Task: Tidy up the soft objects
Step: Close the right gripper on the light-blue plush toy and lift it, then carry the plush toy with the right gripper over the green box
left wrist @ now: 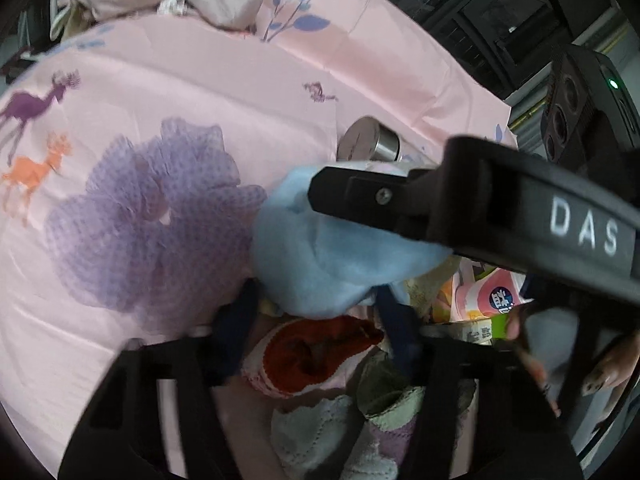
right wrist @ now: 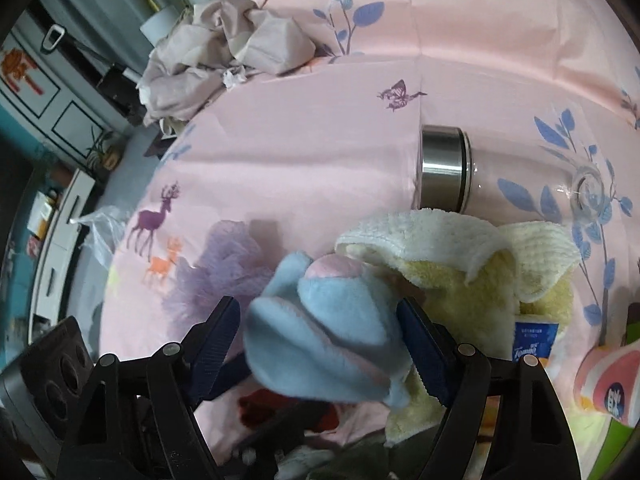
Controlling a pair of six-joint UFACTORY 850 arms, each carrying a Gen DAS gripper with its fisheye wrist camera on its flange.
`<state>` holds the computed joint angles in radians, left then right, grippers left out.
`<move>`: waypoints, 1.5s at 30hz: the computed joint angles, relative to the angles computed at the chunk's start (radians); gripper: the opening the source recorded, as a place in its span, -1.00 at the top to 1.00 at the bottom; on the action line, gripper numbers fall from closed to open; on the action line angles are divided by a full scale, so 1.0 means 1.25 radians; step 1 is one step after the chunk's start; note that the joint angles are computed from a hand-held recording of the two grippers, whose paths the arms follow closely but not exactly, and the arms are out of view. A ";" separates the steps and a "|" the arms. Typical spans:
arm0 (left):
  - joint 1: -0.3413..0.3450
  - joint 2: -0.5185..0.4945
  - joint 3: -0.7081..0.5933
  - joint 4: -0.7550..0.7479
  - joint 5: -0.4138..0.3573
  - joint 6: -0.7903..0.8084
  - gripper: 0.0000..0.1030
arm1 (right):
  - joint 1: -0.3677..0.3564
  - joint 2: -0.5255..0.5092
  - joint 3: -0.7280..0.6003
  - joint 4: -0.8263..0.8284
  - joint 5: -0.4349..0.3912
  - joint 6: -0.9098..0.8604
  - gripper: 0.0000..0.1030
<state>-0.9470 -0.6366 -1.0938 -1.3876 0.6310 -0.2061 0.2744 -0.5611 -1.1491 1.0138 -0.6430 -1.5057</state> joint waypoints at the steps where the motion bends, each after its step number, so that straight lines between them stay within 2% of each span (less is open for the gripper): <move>1: -0.002 -0.002 -0.003 -0.008 0.004 0.005 0.01 | -0.003 -0.002 0.002 0.009 -0.001 -0.011 -0.53; 2: -0.005 -0.003 -0.007 -0.021 0.010 0.018 0.06 | -0.006 0.003 0.012 0.032 0.011 -0.039 -0.34; 3: -0.010 -0.004 -0.012 -0.038 0.013 0.040 0.07 | -0.010 0.012 0.024 0.059 0.026 -0.072 -0.22; 7: -0.036 0.001 -0.035 -0.122 0.063 0.137 0.07 | -0.045 0.025 0.037 0.097 -0.042 -0.111 -0.17; 15: -0.100 0.030 -0.076 -0.163 0.193 0.262 0.06 | -0.150 0.158 0.149 0.214 -0.161 -0.281 -0.17; 20: -0.127 0.007 -0.153 -0.200 0.220 0.383 0.06 | -0.224 0.195 0.182 0.252 -0.224 -0.323 -0.17; 30: -0.124 -0.103 -0.353 -0.202 0.146 0.571 0.06 | -0.381 0.173 0.177 0.303 -0.285 -0.359 -0.17; 37: -0.102 -0.190 -0.516 -0.192 0.083 0.681 0.06 | -0.457 0.137 0.134 0.357 -0.311 -0.355 -0.17; 40: -0.095 -0.243 -0.611 -0.209 0.055 0.765 0.05 | -0.491 0.117 0.112 0.382 -0.318 -0.346 -0.17; 45: -0.073 -0.355 -0.800 -0.309 -0.017 0.934 0.05 | -0.527 0.074 0.069 0.424 -0.293 -0.328 -0.18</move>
<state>-1.0380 -1.0799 -2.0943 -1.7736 0.6104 0.9616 -0.3839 -0.4684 -1.0631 1.5435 -1.0095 -1.9152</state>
